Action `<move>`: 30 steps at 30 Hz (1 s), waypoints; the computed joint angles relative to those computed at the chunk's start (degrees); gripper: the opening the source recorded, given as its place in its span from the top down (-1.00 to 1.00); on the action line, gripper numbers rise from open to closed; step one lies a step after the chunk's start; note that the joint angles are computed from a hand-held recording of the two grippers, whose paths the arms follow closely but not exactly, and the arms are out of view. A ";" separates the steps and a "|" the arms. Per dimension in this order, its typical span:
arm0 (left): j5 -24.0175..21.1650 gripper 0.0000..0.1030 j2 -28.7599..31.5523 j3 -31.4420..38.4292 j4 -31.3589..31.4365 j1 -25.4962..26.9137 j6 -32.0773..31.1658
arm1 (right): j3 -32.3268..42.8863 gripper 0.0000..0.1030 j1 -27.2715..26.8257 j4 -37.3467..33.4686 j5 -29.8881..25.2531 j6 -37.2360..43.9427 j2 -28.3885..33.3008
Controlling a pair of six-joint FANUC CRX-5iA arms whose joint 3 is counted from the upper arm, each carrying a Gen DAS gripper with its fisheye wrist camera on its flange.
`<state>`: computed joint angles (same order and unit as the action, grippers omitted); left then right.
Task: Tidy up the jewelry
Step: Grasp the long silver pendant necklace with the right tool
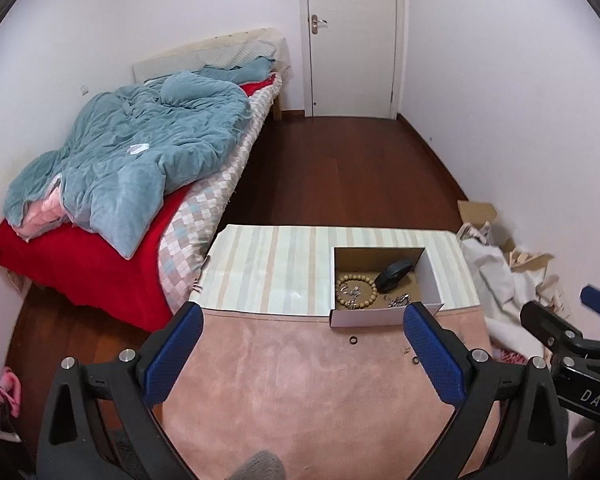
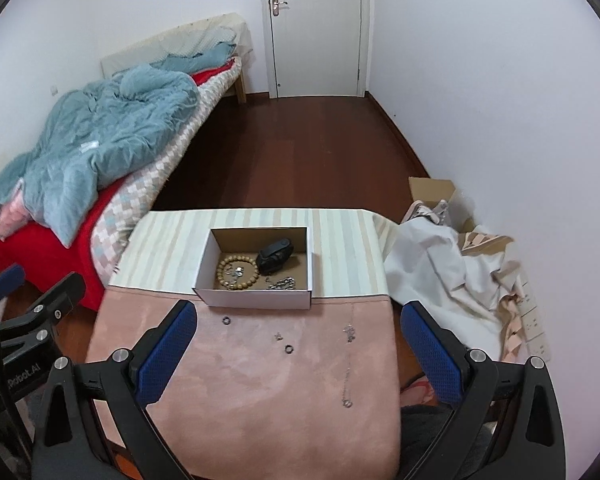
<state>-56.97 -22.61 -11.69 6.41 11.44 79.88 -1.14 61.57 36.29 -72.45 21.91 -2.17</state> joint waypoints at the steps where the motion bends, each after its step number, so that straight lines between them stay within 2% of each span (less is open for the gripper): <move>1: 0.42 -0.98 -0.09 -0.38 -0.26 0.04 0.39 | -0.50 -1.00 -0.06 -0.23 0.12 -0.42 -0.37; 4: 1.69 -0.98 0.57 -0.93 -3.51 -1.01 2.91 | -3.39 -0.99 -1.59 -2.35 0.48 -3.35 -2.10; 5: 1.99 -0.98 0.76 -1.24 -4.06 -1.15 3.44 | -4.61 -0.92 -2.35 -3.37 1.27 -3.97 -2.82; 6: 2.51 -0.98 1.04 -1.90 -4.12 -1.06 3.62 | -5.95 -0.81 -3.12 -4.16 2.26 -4.49 -3.52; 7: 3.00 -0.98 1.50 -2.65 -4.18 -1.02 3.77 | -7.52 -0.51 -4.21 -5.47 3.38 -5.09 -4.34; 8: 2.78 -0.98 2.34 -2.84 -5.07 -1.29 4.52 | -8.87 -0.29 -5.67 -7.82 4.76 -5.40 -5.17; 9: 2.50 -0.98 3.08 -2.95 -5.87 -1.57 5.06 | -10.76 -0.23 -8.02 -11.79 7.45 -5.39 -6.37; 12: 2.02 -0.98 4.73 -3.41 -8.32 -2.72 6.19 | -15.03 -0.20 -11.18 -16.07 10.61 -5.57 -7.14; 17: 2.11 -0.98 7.49 -3.81 -16.42 -6.94 11.39 | -20.21 -0.20 -12.31 -20.81 14.87 -3.19 -5.21; 19: 1.55 -0.98 8.54 -3.83 -18.55 -8.17 13.25 | -22.16 -0.18 -11.32 -20.78 16.14 -3.58 -3.91; 22: 1.59 -0.98 9.62 -4.76 -19.57 -8.90 13.95 | -24.71 -0.01 -9.46 -17.86 17.56 -5.98 -2.18; 24: 1.46 -0.98 10.27 -4.98 -20.51 -9.54 14.30 | -26.10 0.15 -8.42 -15.33 18.21 -7.62 -1.38; 25: 1.45 -0.98 10.52 -5.26 -20.61 -9.73 14.25 | -26.44 0.33 -8.03 -14.61 18.27 -8.15 -0.98; 27: 1.88 -0.98 10.75 -5.84 -20.68 -10.01 14.31 | -27.80 0.48 -6.87 -11.34 18.80 -10.06 -0.70; 29: 2.16 -0.98 11.19 -6.11 -20.86 -10.22 14.44 | -28.88 0.75 -5.64 -8.10 18.63 -12.15 -0.39; 30: 2.24 -0.98 11.44 -6.17 -20.53 -10.23 14.36 | -29.58 0.75 -5.25 -6.74 19.00 -13.28 -0.44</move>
